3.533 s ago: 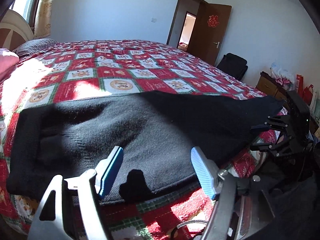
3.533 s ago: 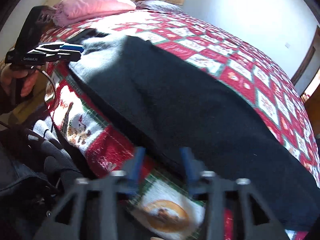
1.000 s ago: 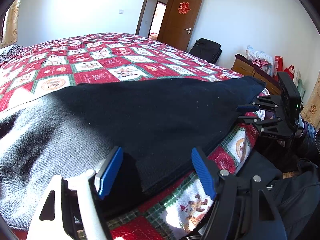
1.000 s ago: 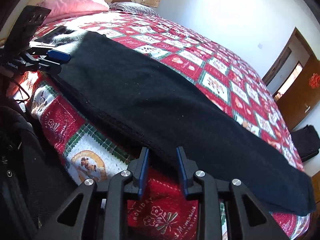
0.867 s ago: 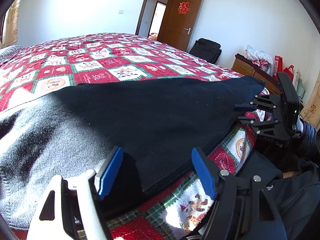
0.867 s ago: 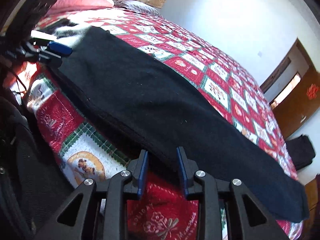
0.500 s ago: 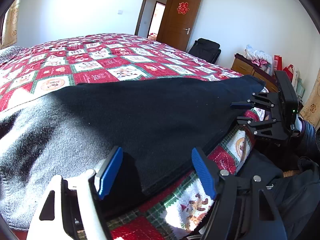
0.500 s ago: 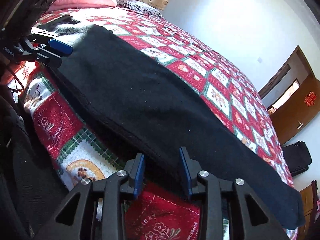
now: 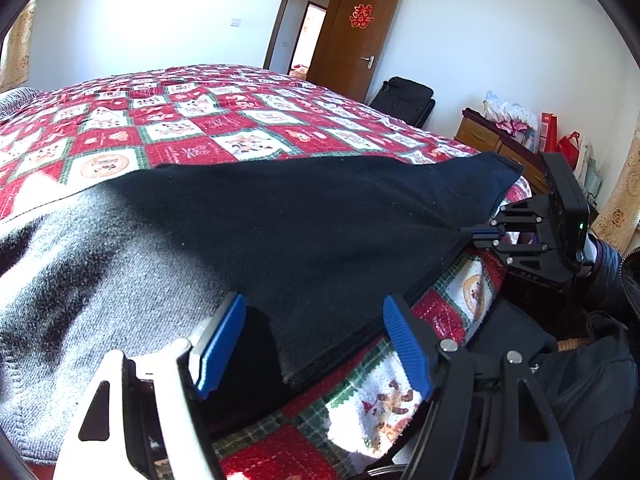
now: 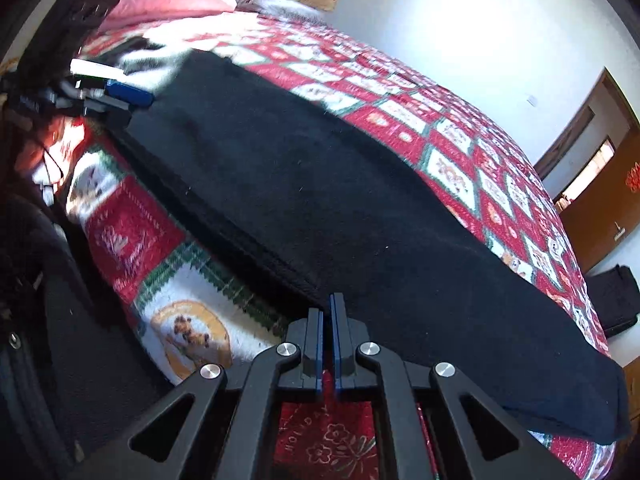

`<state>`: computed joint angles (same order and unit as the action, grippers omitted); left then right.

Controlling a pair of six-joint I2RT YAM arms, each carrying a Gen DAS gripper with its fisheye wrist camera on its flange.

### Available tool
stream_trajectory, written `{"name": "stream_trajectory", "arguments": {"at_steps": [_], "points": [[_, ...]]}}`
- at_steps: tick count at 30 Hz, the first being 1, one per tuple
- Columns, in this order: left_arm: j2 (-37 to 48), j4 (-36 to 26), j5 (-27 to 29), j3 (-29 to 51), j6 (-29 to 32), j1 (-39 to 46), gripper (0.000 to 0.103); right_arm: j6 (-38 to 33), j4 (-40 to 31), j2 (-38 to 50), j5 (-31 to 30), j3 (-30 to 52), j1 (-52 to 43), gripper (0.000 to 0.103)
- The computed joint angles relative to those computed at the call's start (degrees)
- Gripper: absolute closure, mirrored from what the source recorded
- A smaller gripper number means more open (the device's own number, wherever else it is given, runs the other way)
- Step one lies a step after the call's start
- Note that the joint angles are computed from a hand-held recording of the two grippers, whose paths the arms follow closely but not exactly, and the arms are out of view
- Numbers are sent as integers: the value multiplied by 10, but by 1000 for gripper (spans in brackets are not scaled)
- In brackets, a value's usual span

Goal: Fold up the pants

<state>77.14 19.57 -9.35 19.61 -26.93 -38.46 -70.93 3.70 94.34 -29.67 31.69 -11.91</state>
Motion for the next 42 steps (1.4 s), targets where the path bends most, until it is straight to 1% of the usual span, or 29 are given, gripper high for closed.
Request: {"name": "stream_trajectory", "arguments": {"at_steps": [1, 3, 4, 5, 6, 7, 9, 10, 11, 13, 15, 16, 17, 19, 22, 24, 26, 28, 29, 30, 31, 32, 33, 34, 35, 36, 39, 40, 42], "points": [[-3, -2, 2, -1, 1, 1, 29, -6, 14, -6, -4, -10, -2, 99], [-10, -9, 6, -2, 3, 4, 29, -5, 4, -11, -3, -6, -7, 89], [-15, -12, 9, -3, 3, 6, 29, -9, -14, -13, -6, 4, -15, 72], [-19, -15, 12, -4, 4, 9, 29, -21, -59, -12, -15, 28, -27, 56], [-24, -20, 11, -5, 5, 11, 29, -33, -122, -4, -33, 63, -44, 54], [-31, -26, 7, -6, 7, 13, 29, -34, -186, 8, -59, 108, -71, 54], [-45, -33, 3, -12, 5, 19, 29, -16, -240, 28, -90, 164, -104, 54], [-54, -35, 1, -17, 3, 24, 29, 10, -263, 49, -105, 206, -125, 54], [-64, -38, -1, -22, 1, 29, 29, 39, -262, 64, -107, 229, -135, 54], [-81, -46, -11, -30, -4, 41, 29, 102, -251, 100, -85, 271, -145, 54], [-100, -54, -18, -39, -11, 56, 29, 142, -279, 152, -43, 327, -145, 54], [-111, -58, -20, -44, -14, 65, 29, 135, -294, 164, -30, 337, -144, 54], [-123, -65, -19, -48, -15, 77, 29, 121, -289, 160, -21, 328, -144, 54], [-145, -73, -24, -56, -16, 96, 29, 107, -252, 122, 8, 280, -135, 54], [-173, -76, -20, -67, -12, 127, 29, 113, -236, 99, 30, 262, -123, 54], [-176, -75, -23, -69, -8, 139, 28, 127, -253, 101, 11, 284, -123, 54], [-169, -64, -23, -71, 0, 143, 28, 165, -316, 106, -38, 326, -113, 54], [-149, -43, -19, -73, 5, 143, 28, 209, -403, 129, -85, 389, -71, 54], [-135, -28, -9, -75, 4, 146, 28, 219, -429, 133, -101, 404, -47, 54], [-121, -15, 0, -76, 2, 148, 24, 233, -434, 135, -110, 410, -21, 54], [-110, -2, -5, -79, -1, 142, 22, 255, -434, 140, -114, 418, 18, 54], [-107, 2, -21, -81, 1, 129, 18, 279, -436, 149, -114, 430, 54, 54], [-102, -2, -32, -78, 6, 118, 14, 307, -448, 170, -116, 454, 92, 54], [-102, -13, -38, -74, 9, 109, 12, 341, -480, 208, -124, 501, 137, 54], [-103, -20, -34, -72, 11, 107, 9, 360, -499, 230, -129, 530, 162, 54], [-106, -19, -28, -75, 8, 107, 8, 392, -523, 267, -135, 576, 200, 54], [-113, -7, -7, -87, 1, 117, 8, 475, -547, 329, -140, 660, 276, 54], [-114, -10, -7, -86, 2, 116, 8, 504, -564, 361, -144, 702, 296, 55], [-111, -16, -16, -83, 7, 107, 8, 540, -609, 420, -156, 779, 324, 55]]}}
